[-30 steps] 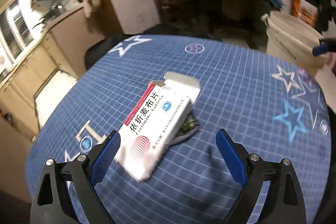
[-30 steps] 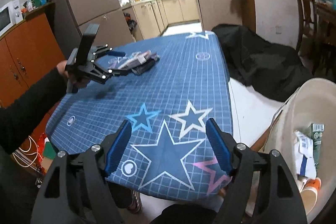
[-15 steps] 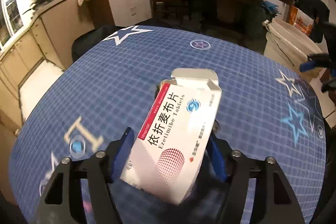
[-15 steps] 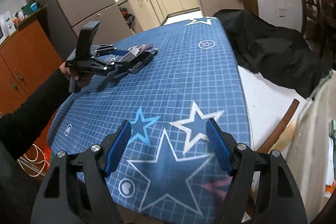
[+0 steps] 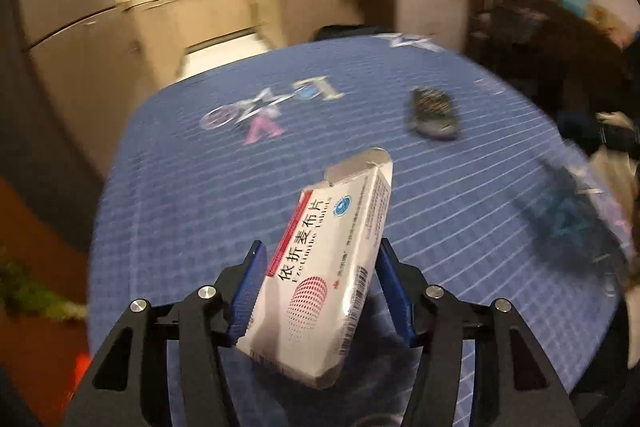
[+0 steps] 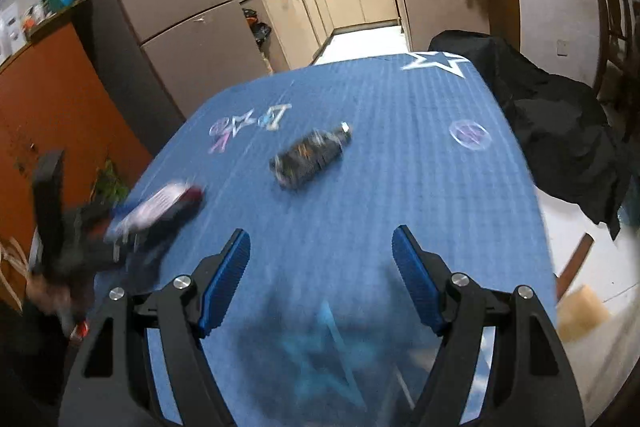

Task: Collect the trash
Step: 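Grasp the white medicine box with the left tool while the right tool grasps the black Face tissue pack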

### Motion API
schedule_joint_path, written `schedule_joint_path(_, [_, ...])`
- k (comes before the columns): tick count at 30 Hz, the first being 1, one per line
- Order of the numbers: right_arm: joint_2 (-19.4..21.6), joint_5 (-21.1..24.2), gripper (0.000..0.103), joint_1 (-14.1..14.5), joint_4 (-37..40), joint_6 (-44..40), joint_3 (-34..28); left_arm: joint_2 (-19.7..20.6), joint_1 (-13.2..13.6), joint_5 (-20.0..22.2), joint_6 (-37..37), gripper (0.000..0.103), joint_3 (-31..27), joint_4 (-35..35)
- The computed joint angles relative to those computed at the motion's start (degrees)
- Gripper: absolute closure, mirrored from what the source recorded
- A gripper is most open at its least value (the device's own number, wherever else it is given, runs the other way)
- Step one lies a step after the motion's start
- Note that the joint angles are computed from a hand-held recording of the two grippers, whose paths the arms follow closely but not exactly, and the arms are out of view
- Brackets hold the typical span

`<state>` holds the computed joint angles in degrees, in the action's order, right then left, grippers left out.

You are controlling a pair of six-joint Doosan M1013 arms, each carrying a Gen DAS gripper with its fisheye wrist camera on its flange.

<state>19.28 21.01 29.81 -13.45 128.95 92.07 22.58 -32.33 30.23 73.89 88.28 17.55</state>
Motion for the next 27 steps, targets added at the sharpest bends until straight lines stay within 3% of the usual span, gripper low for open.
schedule_joint_path(2, [2.5,2.9,0.032,0.4,-2.5,2.9,-3.6,-0.1,-0.9,0.7,-4.7,0.045,0.4,5.0])
schedule_joint_path(4, [5.2,6.4,0.032,0.8,-2.7,3.9,-7.5,-0.2,-1.0,0.2,-6.2,0.044,0.6,5.6])
schedule_joint_path(5, [6.4,7.9,0.032,0.9,-2.2,3.4,-9.2,-0.4,-0.8,-0.4,-6.7,0.038,0.7,5.2])
schedule_joint_path(6, [7.8,10.1,0.031,1.2,-3.5,5.1,-11.1,-0.6,-0.4,-1.4,-6.7,0.025,1.0,3.9])
schedule_joint_path(9, [10.9,13.7,0.029,1.8,-4.3,7.1,-15.0,-0.9,0.4,-2.2,-3.7,0.021,1.5,0.1])
schedule_joint_path(11, [12.9,18.5,0.029,2.6,-8.4,10.5,-17.3,-1.2,0.5,-2.1,-3.0,0.019,1.8,-1.3])
schedule_joint_path(12, [13.0,18.4,0.029,3.1,-12.7,13.0,-17.1,-1.4,0.6,-2.4,-2.9,0.019,2.2,-1.3])
schedule_joint_path(13, [13.3,19.7,0.032,3.5,-14.3,13.2,-17.5,-1.4,0.7,-2.8,-2.1,0.019,2.3,-2.0])
schedule_joint_path(14, [13.3,20.2,0.043,3.8,-16.0,13.5,-17.2,-1.5,0.8,-3.1,-0.6,0.019,2.5,-3.2])
schedule_joint_path(15, [13.0,20.5,0.05,4.0,-17.0,12.7,-16.6,-1.9,1.0,-3.7,1.4,0.019,3.0,-5.0])
schedule_joint_path(19, [9.4,15.8,0.051,2.7,-11.3,6.7,-11.0,-2.5,2.0,-6.1,9.7,0.019,3.9,-12.2])
schedule_joint_path(21, [7.2,12.5,0.048,2.1,-7.3,1.8,-7.5,-2.9,2.1,-6.9,10.9,0.018,4.3,-13.2])
schedule_joint_path(23, [5.7,14.4,0.03,2.6,-12.4,4.0,-4.9,-3.0,2.2,-7.3,12.5,0.017,4.5,-14.7])
schedule_joint_path(27, [3.8,13.7,0.024,2.6,-15.2,8.4,-2.0,-2.8,2.3,-6.9,17.3,0.017,4.3,-17.7])
